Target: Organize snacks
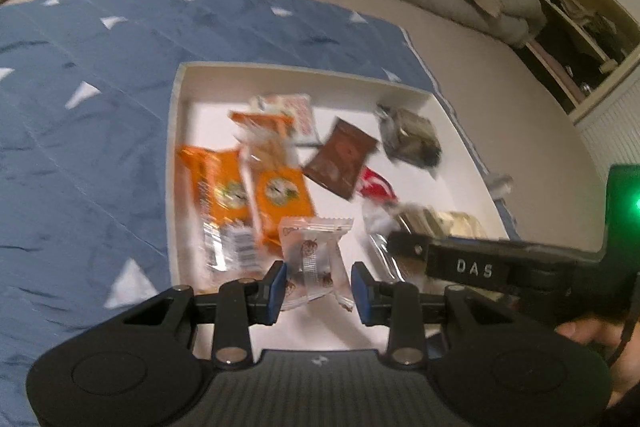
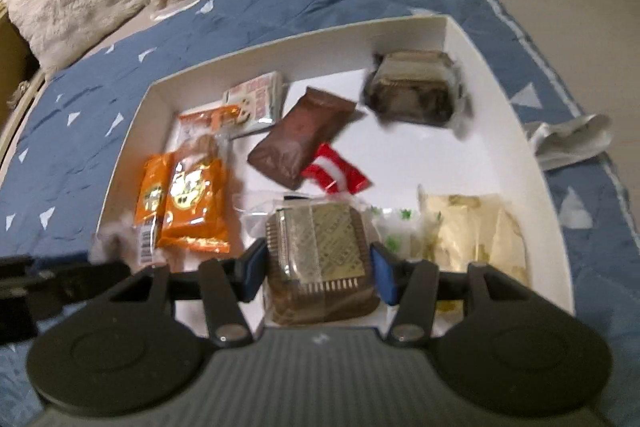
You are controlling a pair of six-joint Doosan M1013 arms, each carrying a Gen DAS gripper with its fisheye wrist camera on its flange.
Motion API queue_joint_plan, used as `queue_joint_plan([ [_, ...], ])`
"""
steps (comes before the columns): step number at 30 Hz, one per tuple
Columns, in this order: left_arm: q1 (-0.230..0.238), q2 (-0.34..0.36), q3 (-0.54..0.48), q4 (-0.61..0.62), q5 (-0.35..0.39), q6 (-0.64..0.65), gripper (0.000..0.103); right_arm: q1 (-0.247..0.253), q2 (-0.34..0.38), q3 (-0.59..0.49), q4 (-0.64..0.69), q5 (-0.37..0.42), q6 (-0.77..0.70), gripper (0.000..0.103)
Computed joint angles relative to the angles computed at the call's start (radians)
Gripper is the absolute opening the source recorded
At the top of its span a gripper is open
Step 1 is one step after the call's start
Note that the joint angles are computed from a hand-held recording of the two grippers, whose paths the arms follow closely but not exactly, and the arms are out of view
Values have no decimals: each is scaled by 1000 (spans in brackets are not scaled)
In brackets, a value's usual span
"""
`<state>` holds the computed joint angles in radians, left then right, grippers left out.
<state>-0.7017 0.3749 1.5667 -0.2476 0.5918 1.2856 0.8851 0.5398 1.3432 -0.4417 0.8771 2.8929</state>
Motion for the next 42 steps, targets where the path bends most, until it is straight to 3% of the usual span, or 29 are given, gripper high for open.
queue_joint_plan([
  [3, -6, 9, -6, -40, 9, 27, 39, 8, -8, 6, -42, 3, 6, 60],
  [5, -11, 13, -6, -31, 13, 3, 54, 16, -9, 4, -73, 7, 1, 62],
  [6, -15, 13, -7, -8, 14, -25, 69, 20, -10, 3, -80, 7, 9, 63],
  [7, -18, 12, -6, 19, 16, -49, 78, 23, -11, 4, -84, 10, 23, 66],
  [10, -25, 11, -11, 88, 34, -100, 84, 24, -7, -16, -103, 41, 57, 81],
  [16, -32, 2, -3, 153, 60, -134, 98, 31, -8, -34, -114, 68, 41, 91],
  [23, -40, -16, 13, 211, 54, -170, 103, 42, -16, -40, -139, 141, 26, 103],
  [30, -47, -33, 14, 265, 38, -245, 103, 52, -21, -46, -169, 178, 30, 103],
  [37, -54, -46, -9, 309, 73, -280, 103, 70, -22, -80, -248, 245, 81, 103],
  [42, -54, -90, 5, 385, 51, -362, 103, 88, -32, -101, -306, 280, 130, 103],
])
